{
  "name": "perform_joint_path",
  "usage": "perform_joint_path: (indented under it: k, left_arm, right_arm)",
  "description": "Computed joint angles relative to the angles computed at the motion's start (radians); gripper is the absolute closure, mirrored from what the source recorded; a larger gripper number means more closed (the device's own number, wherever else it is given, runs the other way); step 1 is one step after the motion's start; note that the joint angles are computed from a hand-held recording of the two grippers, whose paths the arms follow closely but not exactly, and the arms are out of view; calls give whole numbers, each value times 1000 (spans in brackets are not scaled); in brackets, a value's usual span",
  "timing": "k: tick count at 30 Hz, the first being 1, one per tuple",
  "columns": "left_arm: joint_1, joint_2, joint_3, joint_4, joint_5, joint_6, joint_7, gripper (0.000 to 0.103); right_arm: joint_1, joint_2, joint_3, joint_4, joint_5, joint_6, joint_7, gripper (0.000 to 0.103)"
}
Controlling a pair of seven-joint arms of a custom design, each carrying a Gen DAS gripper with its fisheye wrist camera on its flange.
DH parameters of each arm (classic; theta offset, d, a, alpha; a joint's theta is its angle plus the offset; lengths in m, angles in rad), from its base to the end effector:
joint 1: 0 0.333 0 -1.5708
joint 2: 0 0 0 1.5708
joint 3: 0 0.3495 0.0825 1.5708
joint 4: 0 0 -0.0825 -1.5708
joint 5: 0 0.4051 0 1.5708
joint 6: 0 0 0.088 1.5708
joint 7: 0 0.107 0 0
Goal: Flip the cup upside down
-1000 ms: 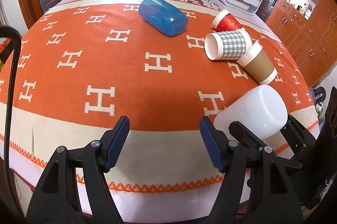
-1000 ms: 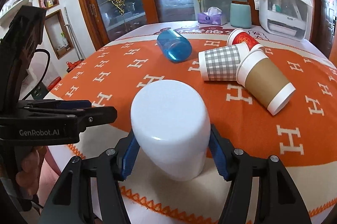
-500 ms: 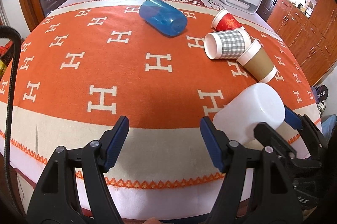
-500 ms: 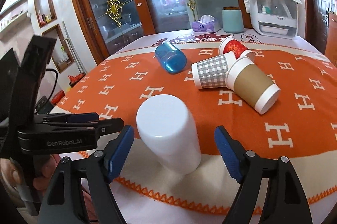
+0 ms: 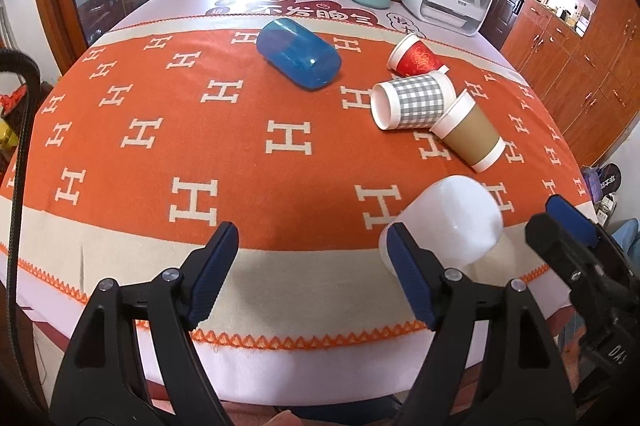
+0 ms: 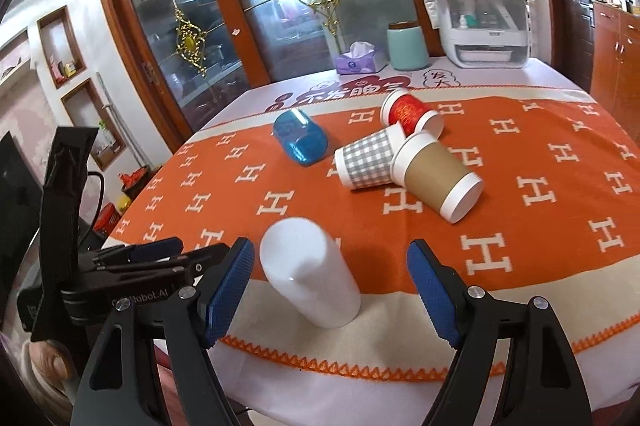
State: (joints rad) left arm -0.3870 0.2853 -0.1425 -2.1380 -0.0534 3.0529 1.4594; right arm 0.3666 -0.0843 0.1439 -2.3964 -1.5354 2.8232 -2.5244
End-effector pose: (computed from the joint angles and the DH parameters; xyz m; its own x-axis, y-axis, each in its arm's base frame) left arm 0.5570 -0.3156 0.3613 -0.3790 -0.9148 0.1400 -0.7829 0.2363 -0.5755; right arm 0.4149 0.2902 0.3886 -0.1521 -0.9522 -0.2648 -0.6308 0.2998 -0.7157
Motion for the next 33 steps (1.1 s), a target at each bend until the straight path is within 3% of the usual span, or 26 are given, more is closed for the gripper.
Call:
perform_joint_path:
  k: [5, 9, 11, 13, 17, 24, 33]
  left_arm:
    - [30, -21, -38, 13, -36, -28, 27, 28]
    - [-30, -48, 23, 7, 31, 0, -38, 28]
    - [-35, -59, 26, 8, 51, 1, -54, 28]
    - [-37, -74, 24, 5, 67, 6, -65, 28]
    - [-84, -97, 75, 8, 172, 6, -157, 28]
    - [-79, -118, 72, 32, 279, -6, -262, 28]
    - [-93, -151, 103, 49, 546, -15, -502, 28]
  right_arm:
    - [4, -57, 12, -10, 197, -43, -199, 23]
    - [-5, -84, 23, -3, 320, -60, -314, 23]
    - [-13, -94, 29, 1, 360, -64, -353, 23]
    - [-21, -106, 37, 6, 389, -72, -384, 23]
    - [-30, -123, 49, 18, 449, -93, -449, 23]
    - [-46, -162, 73, 37, 494, -135, -505, 23]
    - [-65, -210, 93, 49, 544, -178, -539, 21]
